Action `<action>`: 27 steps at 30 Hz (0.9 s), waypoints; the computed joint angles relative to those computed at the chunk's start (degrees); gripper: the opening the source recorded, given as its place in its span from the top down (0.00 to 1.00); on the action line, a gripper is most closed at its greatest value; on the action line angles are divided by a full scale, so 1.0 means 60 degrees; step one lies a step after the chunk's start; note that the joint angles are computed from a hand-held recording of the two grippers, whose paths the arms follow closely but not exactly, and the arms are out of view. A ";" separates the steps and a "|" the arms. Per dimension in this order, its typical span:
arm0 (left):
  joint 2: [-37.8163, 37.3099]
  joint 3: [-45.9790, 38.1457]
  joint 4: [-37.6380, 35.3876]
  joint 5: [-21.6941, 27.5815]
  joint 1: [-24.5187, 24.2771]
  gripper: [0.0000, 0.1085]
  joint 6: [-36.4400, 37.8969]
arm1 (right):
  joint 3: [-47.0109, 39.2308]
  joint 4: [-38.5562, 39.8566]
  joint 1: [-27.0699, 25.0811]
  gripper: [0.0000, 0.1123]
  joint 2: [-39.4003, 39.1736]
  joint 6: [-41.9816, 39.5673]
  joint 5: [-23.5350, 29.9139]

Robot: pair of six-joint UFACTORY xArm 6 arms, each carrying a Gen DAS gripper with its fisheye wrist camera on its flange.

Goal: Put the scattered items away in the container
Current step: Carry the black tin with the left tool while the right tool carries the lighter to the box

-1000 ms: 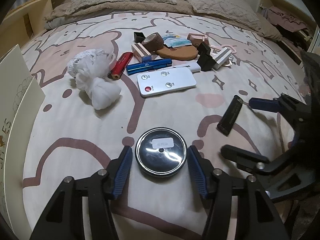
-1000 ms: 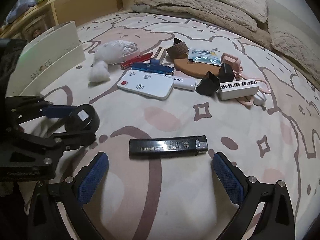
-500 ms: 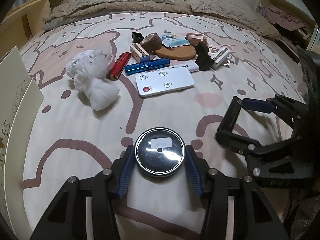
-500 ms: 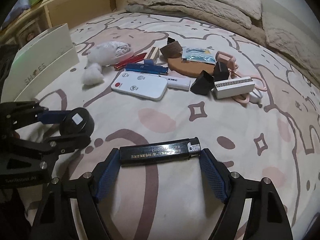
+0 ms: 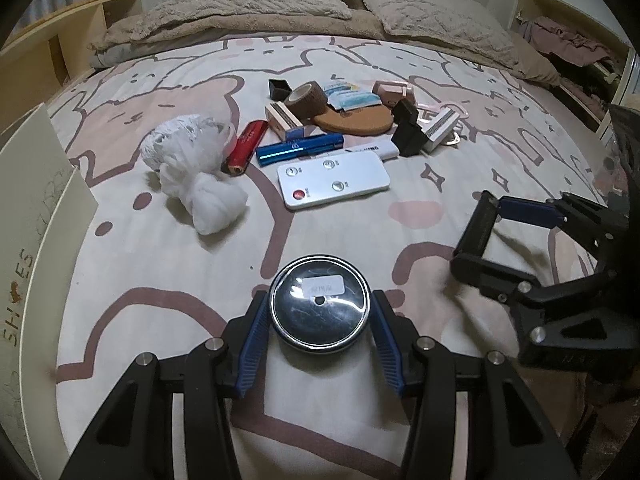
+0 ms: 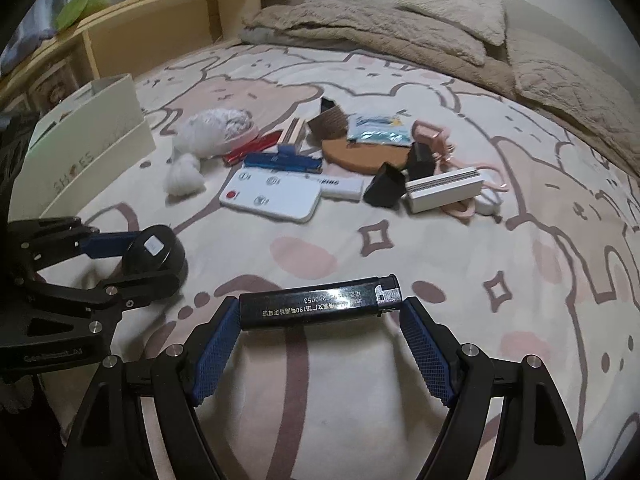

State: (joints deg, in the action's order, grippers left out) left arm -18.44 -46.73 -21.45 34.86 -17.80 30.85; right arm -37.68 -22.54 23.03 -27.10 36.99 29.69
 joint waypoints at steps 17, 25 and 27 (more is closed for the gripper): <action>-0.0333 -0.0105 -0.0564 -0.0371 0.0115 0.54 0.0377 | 0.0186 -0.1369 -0.0240 0.28 -0.0836 0.1525 -0.0081; -0.0479 -0.0159 -0.0912 -0.0406 0.0268 0.54 0.0603 | 0.0191 -0.1841 -0.0176 0.28 -0.1100 0.1904 0.0027; -0.0518 -0.0155 -0.0966 -0.0419 0.0305 0.54 0.0637 | 0.0230 -0.1967 -0.0155 0.28 -0.1211 0.2061 0.0045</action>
